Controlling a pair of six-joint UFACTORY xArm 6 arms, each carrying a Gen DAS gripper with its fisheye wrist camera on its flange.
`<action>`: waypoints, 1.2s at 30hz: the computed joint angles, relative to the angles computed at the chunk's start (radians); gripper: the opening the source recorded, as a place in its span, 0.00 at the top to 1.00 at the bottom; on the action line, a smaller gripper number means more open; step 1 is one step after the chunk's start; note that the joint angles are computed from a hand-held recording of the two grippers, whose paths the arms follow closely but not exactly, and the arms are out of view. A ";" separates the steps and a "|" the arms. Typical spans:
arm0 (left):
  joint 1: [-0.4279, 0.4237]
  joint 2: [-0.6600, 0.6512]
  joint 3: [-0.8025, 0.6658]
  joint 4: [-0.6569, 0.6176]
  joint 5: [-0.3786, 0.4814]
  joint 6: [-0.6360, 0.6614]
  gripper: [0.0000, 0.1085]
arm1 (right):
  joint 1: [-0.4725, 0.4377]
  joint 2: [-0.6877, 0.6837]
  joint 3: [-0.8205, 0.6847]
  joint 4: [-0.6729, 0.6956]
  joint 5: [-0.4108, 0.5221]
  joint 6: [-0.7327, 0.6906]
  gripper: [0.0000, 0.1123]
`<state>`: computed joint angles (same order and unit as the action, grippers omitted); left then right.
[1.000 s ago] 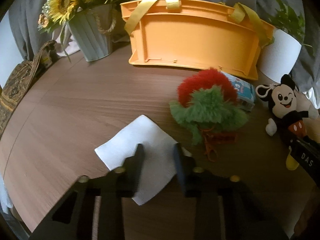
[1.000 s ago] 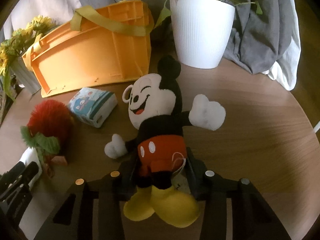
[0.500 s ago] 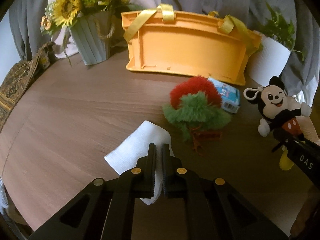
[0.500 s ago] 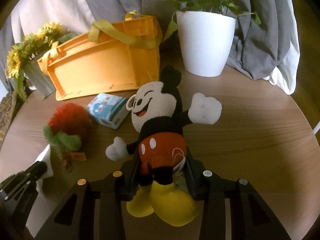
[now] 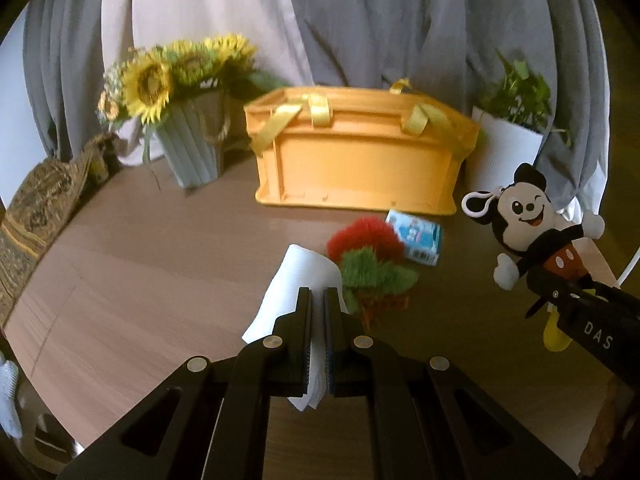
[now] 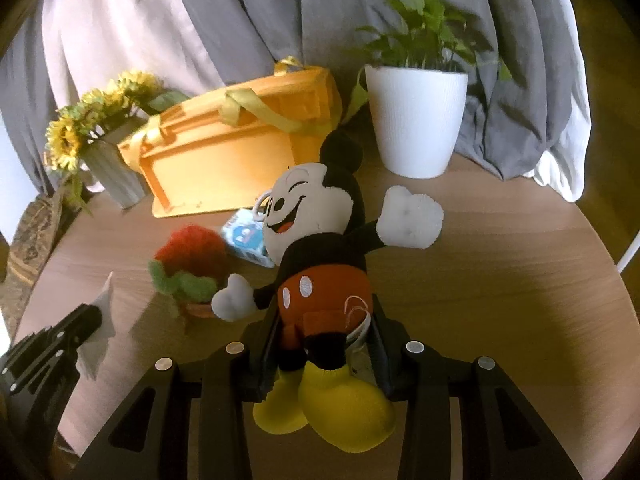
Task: Organize soft objects
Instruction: 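Carry the napkin with the left tool and Mickey with the right tool over the crate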
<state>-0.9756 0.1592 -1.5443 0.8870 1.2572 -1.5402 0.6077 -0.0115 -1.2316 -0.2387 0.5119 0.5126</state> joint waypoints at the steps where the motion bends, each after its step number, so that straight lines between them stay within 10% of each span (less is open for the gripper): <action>1: -0.005 -0.003 -0.006 0.010 0.010 0.003 0.93 | 0.001 -0.006 0.000 -0.002 0.000 0.001 0.65; 36: 0.045 -0.207 0.061 0.258 -0.065 0.119 0.93 | 0.115 0.047 -0.263 -0.210 0.019 0.247 0.65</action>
